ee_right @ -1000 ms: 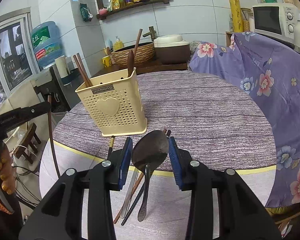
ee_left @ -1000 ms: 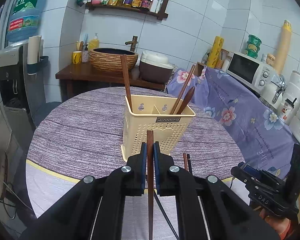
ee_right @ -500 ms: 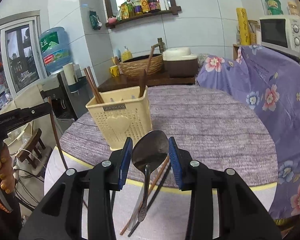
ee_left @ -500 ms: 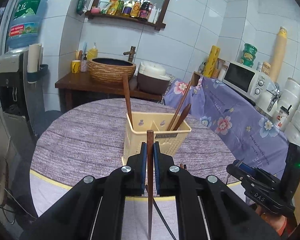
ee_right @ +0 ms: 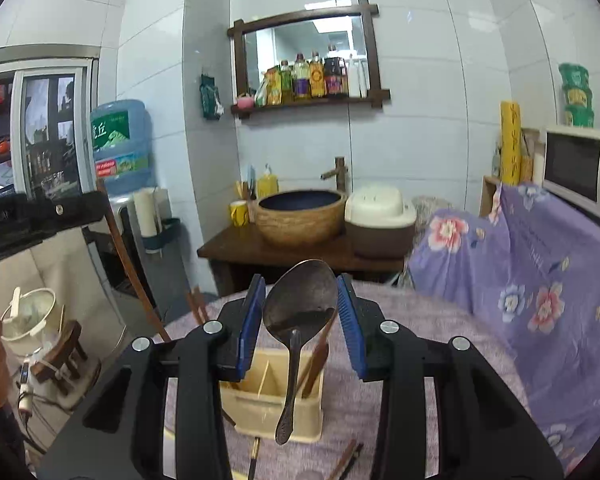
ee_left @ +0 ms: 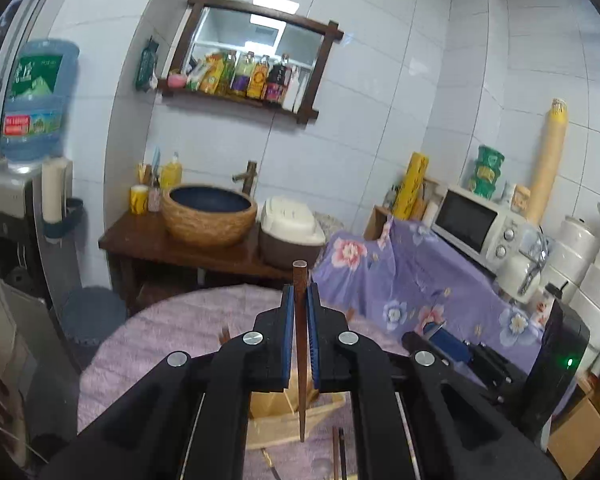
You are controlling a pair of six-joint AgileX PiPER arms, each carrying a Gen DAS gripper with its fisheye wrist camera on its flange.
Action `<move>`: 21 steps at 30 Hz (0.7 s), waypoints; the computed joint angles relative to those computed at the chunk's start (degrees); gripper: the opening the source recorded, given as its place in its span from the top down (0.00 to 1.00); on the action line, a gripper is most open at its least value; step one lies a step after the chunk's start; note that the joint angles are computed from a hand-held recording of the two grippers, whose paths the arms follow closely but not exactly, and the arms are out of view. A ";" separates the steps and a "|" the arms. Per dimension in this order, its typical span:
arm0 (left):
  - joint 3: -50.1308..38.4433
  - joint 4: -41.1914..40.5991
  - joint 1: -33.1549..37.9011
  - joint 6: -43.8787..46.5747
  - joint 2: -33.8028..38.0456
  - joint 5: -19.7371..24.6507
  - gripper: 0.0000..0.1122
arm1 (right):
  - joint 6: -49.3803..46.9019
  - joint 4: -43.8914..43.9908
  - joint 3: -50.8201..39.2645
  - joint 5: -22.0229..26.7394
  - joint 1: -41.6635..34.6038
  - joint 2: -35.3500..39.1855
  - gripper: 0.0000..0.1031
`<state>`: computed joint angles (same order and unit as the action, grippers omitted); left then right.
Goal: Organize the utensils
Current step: 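Open the right tool while the left tool opens, dropping spoon and chopstick into the holder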
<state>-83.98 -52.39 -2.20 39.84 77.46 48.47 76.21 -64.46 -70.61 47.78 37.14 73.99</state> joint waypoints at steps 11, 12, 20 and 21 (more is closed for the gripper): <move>4.11 9.36 -8.23 -4.84 1.28 -17.42 0.93 | 8.06 -7.26 -4.41 -3.66 -4.48 10.97 0.64; 6.66 9.59 -9.14 -3.95 1.13 -20.27 0.93 | 11.80 -10.65 -2.94 -3.18 -4.14 12.22 0.64; 16.80 1.91 -9.31 5.42 3.24 -24.02 0.93 | 23.88 -18.30 5.54 -1.73 -1.91 16.77 0.64; 17.69 0.27 -9.02 7.08 3.43 -23.74 0.93 | 24.65 -18.78 6.48 -1.49 -1.50 17.06 0.64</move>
<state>-66.29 -52.12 -11.21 46.92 80.89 24.73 100.85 -83.24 -64.14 46.29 35.64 91.05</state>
